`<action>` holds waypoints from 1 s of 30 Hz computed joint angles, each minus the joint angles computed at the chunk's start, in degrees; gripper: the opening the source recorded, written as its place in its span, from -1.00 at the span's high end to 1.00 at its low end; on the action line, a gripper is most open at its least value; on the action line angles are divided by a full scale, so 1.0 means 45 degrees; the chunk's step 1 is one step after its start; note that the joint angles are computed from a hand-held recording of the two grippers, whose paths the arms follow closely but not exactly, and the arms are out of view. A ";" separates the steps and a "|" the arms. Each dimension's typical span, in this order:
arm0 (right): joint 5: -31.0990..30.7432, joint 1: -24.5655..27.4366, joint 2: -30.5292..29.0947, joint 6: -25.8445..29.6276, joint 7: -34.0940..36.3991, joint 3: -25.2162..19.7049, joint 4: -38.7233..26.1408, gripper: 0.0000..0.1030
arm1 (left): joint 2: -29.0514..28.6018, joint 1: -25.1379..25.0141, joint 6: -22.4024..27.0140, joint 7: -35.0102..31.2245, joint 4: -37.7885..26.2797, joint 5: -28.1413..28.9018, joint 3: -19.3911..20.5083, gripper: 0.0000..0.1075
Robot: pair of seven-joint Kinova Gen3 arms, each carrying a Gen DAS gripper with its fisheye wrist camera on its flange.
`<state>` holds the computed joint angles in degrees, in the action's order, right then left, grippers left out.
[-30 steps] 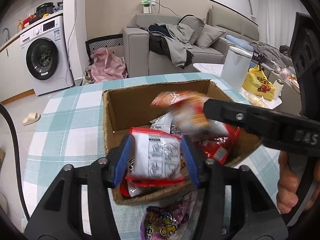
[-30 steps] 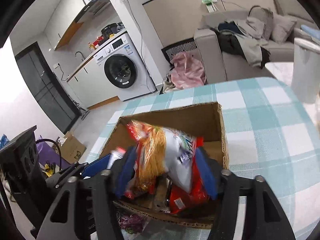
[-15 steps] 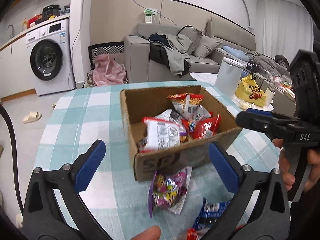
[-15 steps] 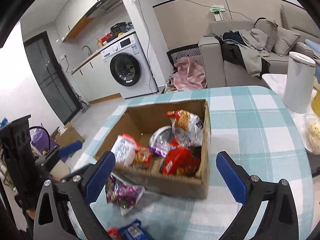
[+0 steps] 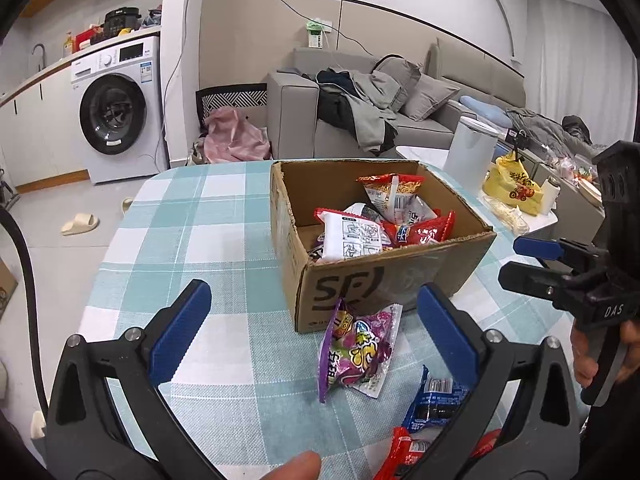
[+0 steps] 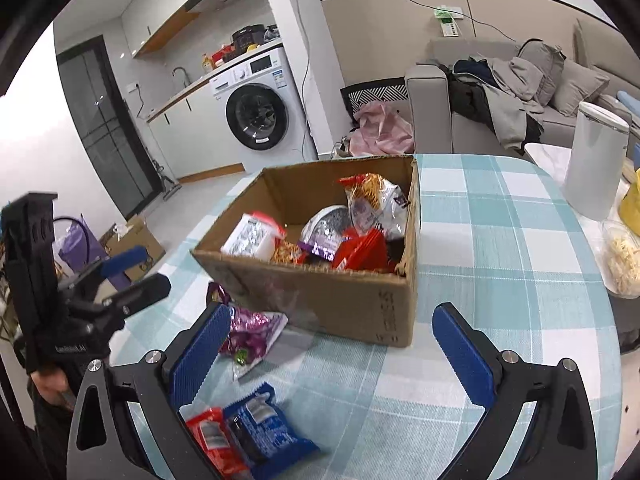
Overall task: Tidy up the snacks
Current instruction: 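Withdraw both tools from the box toward the red and blue bars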
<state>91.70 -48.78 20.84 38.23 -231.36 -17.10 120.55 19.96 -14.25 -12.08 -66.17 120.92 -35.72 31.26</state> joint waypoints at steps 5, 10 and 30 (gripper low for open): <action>-0.0239 -0.0088 -0.0009 0.0078 0.0204 -0.0053 0.0055 -0.99 | -0.0155 0.0444 -0.0064 -0.0177 0.0153 0.0210 -0.0412 -0.91; -0.0497 -0.0228 -0.0091 0.0079 0.0239 -0.0004 0.0131 -0.99 | -0.0299 0.0488 -0.0136 -0.0108 0.0389 0.0135 -0.0421 -0.91; -0.1764 -0.2570 0.0133 0.1713 -0.1319 -0.0582 0.1051 -0.99 | -0.1808 0.2575 -0.2786 0.0086 0.3765 -0.0598 -0.3715 -0.91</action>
<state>83.77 -60.35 21.44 45.94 -237.30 -19.72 125.28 11.83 -2.66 -24.62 -65.78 137.87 -38.41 14.54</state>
